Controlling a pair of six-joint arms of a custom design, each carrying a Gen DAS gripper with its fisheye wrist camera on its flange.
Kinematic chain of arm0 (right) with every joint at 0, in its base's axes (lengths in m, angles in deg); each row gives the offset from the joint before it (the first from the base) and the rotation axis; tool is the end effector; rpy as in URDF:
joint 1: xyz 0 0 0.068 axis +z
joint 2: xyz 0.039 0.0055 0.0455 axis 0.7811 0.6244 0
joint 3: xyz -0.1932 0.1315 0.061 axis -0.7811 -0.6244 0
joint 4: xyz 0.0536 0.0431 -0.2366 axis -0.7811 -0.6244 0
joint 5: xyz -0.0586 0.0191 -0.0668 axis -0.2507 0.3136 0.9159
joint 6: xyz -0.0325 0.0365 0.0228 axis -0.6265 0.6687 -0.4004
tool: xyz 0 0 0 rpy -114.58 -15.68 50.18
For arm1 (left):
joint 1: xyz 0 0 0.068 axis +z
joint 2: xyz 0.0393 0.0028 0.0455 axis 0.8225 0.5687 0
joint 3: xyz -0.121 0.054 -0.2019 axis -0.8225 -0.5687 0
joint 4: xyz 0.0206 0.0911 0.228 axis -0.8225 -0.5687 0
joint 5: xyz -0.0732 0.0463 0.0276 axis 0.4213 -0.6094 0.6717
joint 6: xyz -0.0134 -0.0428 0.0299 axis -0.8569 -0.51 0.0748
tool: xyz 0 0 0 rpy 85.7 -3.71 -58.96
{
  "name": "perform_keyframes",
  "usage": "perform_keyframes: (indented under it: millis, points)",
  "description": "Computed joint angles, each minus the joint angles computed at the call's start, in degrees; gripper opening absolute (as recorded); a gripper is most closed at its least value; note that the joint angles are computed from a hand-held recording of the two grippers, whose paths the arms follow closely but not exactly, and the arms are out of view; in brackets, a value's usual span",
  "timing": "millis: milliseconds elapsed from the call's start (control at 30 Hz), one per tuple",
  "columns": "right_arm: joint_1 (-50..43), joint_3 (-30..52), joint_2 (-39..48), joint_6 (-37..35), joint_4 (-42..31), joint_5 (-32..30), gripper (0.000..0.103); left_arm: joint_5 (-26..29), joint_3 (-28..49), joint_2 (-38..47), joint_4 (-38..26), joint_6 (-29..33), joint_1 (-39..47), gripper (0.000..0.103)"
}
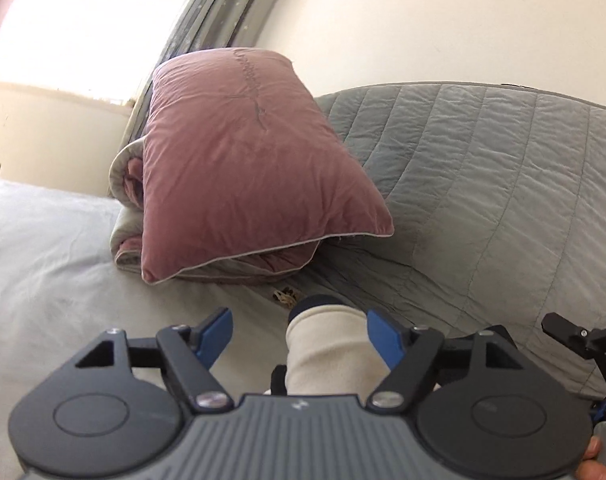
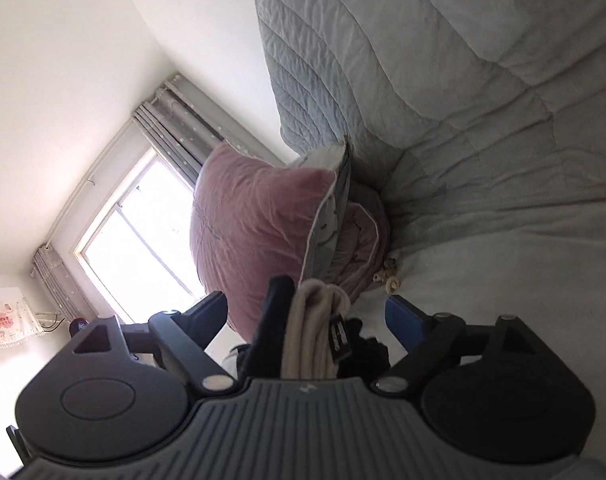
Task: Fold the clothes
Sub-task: 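Lower the folded shirt onto the clothes stack and open both grippers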
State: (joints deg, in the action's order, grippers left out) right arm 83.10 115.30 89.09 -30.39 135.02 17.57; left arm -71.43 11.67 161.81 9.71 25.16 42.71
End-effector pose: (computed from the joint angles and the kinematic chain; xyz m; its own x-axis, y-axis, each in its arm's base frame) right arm 0.2523 0.1406 0.1346 -0.0593 0.6751 -0.7353 -0.1807 0.7172 0.6730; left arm 0.3305 -0.0821 0.1588 -0.2353 -0.1800 -0.9551 0.3825 0.8863 -0.2612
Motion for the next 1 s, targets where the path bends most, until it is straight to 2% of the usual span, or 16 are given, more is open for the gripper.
perform_keyframes:
  millis: [33,133,200,267,333,433,500,600,700,800,867,933,1000]
  points:
    - [0.78,-0.29,-2.29,-4.43,-1.61,1.1,0.06,0.41,1.0,0.33,-0.11,1.68,-0.64,0.062]
    - [2.36,1.16,-2.58,-14.89,-2.39,1.59,0.045,-0.28,4.56,2.17,-1.66,7.51,-3.04,0.047]
    - [3.31,3.53,-0.73,-19.79,-3.91,1.73,0.041,-0.97,6.77,3.93,-3.01,10.66,-3.93,0.041]
    - [3.57,6.68,2.81,-23.42,-5.07,1.77,0.038,-1.67,8.66,5.66,-5.16,13.25,-4.4,0.039]
    - [3.08,9.68,5.15,-22.7,-9.06,1.8,0.027,-1.83,10.91,7.52,-8.53,14.49,-4.31,0.038]
    - [0.34,11.97,7.06,-15.67,-14.6,-1.47,0.024,-0.17,13.2,10.16,-11.24,13.02,-3.08,0.037]
    - [-1.14,11.63,7.74,-11.0,-15.51,-3.9,0.021,1.09,14.18,11.85,-11.16,11.07,-2.69,0.037]
    - [-2.21,10.29,7.99,-7.83,-15.15,-6.01,0.021,0.7,14.75,13.7,-9.69,9.85,-3.16,0.037]
    - [-1.05,9.86,8.56,-8.28,-14.29,-4.25,0.021,-0.81,13.89,14.54,-7.33,10.11,-3.85,0.037]
    - [-0.09,9.44,7.74,-9.74,-13.51,-2.85,0.021,-2.03,12.78,11.94,-8.97,10.96,-4.25,0.039]
    - [0.22,8.91,5.58,-10.12,-14.1,-2.31,0.026,-4.46,11.06,9.07,-10.01,12.12,-5.22,0.044]
    - [1.91,7.47,2.82,-11.42,-13.65,0.32,0.041,-6.72,8.66,5.19,-11.48,11.34,-6.01,0.058]
    - [3.98,6.72,0.34,-12.86,-14.05,3.93,0.053,-7.48,6.25,0.98,-13.87,9.42,-6.2,0.067]
